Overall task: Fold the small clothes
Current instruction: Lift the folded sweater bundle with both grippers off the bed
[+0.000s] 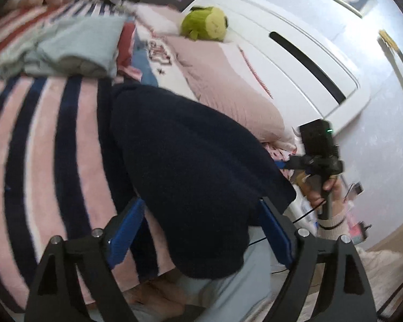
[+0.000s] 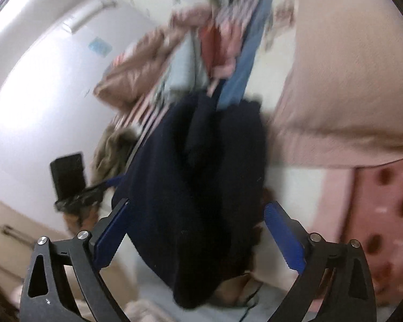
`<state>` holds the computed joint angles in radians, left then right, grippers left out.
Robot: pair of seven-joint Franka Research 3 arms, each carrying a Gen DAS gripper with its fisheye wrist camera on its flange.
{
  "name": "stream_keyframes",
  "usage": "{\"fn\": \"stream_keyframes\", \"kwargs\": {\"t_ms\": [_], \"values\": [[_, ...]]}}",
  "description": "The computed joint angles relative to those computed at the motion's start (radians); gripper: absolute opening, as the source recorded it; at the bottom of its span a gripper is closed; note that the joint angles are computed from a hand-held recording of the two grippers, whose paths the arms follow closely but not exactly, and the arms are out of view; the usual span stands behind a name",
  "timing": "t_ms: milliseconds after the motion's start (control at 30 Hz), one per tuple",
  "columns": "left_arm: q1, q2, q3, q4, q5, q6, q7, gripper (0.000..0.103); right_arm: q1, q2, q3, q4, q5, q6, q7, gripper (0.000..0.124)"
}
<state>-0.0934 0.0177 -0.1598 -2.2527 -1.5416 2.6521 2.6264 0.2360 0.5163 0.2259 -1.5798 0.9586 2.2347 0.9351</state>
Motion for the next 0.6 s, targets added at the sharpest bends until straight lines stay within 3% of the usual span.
{"fn": "stream_keyframes", "kwargs": {"t_ms": [100,233,300,333,400,533,600], "values": [[0.011,0.061,0.003,0.047,0.048,-0.023,-0.083,0.083,0.031,0.100,-0.022,0.113,-0.095,-0.062,0.117,0.097],[0.024,0.112,-0.016,0.084,0.009,-0.022,-0.065,0.078,-0.017,0.195,0.045,0.194,-0.024,-0.148,0.070,0.085],[0.026,0.122,-0.024,0.092,0.009,-0.011,-0.064,0.068,-0.007,0.219,0.048,0.219,-0.032,-0.161,0.064,0.085],[0.026,0.116,-0.029,0.087,0.002,-0.004,-0.062,0.063,-0.002,0.226,0.050,0.228,-0.037,-0.164,0.058,0.079],[0.015,0.113,-0.038,0.091,-0.008,0.040,-0.049,0.049,0.005,0.226,0.060,0.229,-0.032,-0.149,0.030,0.065],[-0.002,0.072,-0.042,0.079,-0.104,0.109,0.047,0.043,-0.003,0.187,0.086,0.177,0.046,-0.074,-0.041,0.045],[-0.007,0.039,-0.032,0.074,-0.106,0.134,0.069,0.042,-0.007,0.154,0.101,0.140,0.099,-0.037,-0.084,0.043]]}}
